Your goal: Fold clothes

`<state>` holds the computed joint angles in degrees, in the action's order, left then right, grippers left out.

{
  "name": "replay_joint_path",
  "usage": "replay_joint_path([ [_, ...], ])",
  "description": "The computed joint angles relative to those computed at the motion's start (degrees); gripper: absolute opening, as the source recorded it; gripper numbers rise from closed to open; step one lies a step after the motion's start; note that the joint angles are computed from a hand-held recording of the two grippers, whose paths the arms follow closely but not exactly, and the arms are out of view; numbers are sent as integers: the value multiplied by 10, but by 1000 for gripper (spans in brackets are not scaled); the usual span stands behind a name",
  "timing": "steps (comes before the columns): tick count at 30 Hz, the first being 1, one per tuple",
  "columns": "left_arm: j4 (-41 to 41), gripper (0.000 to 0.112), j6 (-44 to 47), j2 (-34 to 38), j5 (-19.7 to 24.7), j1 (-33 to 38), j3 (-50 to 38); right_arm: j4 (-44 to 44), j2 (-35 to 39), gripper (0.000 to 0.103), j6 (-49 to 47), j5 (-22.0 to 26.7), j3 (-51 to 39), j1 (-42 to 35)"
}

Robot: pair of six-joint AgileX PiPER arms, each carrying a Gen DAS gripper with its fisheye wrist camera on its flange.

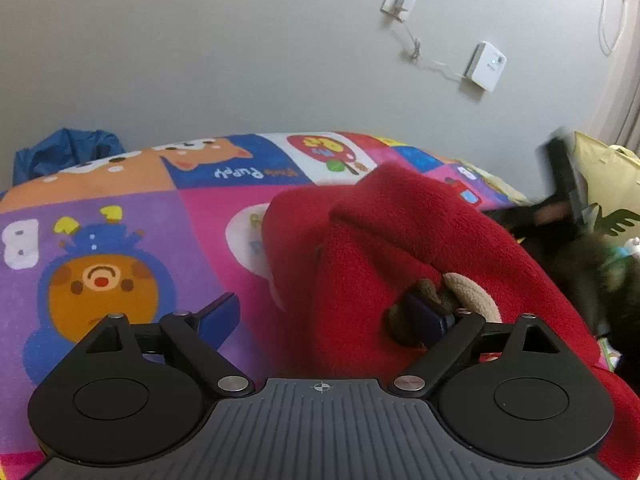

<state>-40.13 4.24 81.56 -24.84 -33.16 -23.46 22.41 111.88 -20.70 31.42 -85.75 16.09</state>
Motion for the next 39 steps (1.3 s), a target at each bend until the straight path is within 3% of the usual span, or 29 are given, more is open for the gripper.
replay_joint_path([
  [2, -15, 93, 18, -5, 1, -3, 0, 58, -22, 103, -31, 0, 25, -23],
  [6, -23, 94, 31, -7, 3, -4, 1, 256, -147, 103, -223, 48, 146, -91],
  [7, -19, 94, 26, -6, 2, -4, 1, 293, -176, 103, -260, 76, 168, -113],
  [9, -15, 94, 19, -4, -1, -4, 0, 372, -220, 103, -359, 184, 200, -162],
  [11, -15, 94, 17, -2, 0, -4, -1, 371, -261, 103, -421, 245, 235, -178],
  [13, -28, 94, 26, -3, 0, -6, -2, 321, -318, 103, -457, 214, 296, -151],
  [16, -51, 94, 41, -17, 3, -13, 4, 188, -378, 103, -424, 49, 397, -60],
  [18, -67, 94, 48, -39, 4, -21, 18, 197, -387, 103, -448, -2, 442, -61],
  [19, -54, 94, 33, -56, 9, -21, 29, 236, -381, 103, -446, 7, 445, -84],
  [22, 51, 95, -66, -112, 41, -5, 63, 357, -362, 99, -476, 104, 434, -192],
  [24, 115, 96, -126, -145, 60, 1, 83, 361, -362, 99, -481, 86, 445, -204],
  [27, 60, 97, -78, -140, 56, -17, 89, 315, -377, 99, -471, -5, 480, -165],
  [30, 60, 97, -94, -110, 56, -19, 88, 319, -389, 99, -488, -16, 506, -159],
  [32, 61, 97, -109, -106, 51, -22, 95, 349, -391, 99, -506, 28, 503, -198],
  [35, 36, 97, -119, -146, 56, -37, 116, 410, -394, 99, -538, 182, 487, -317],
  [37, -44, 97, -71, -195, 65, -73, 129, 441, -407, 98, -546, 288, 483, -386],
  [39, -158, 97, 14, -237, 31, -160, 144, 450, -421, 90, -550, 357, 483, -421],
])
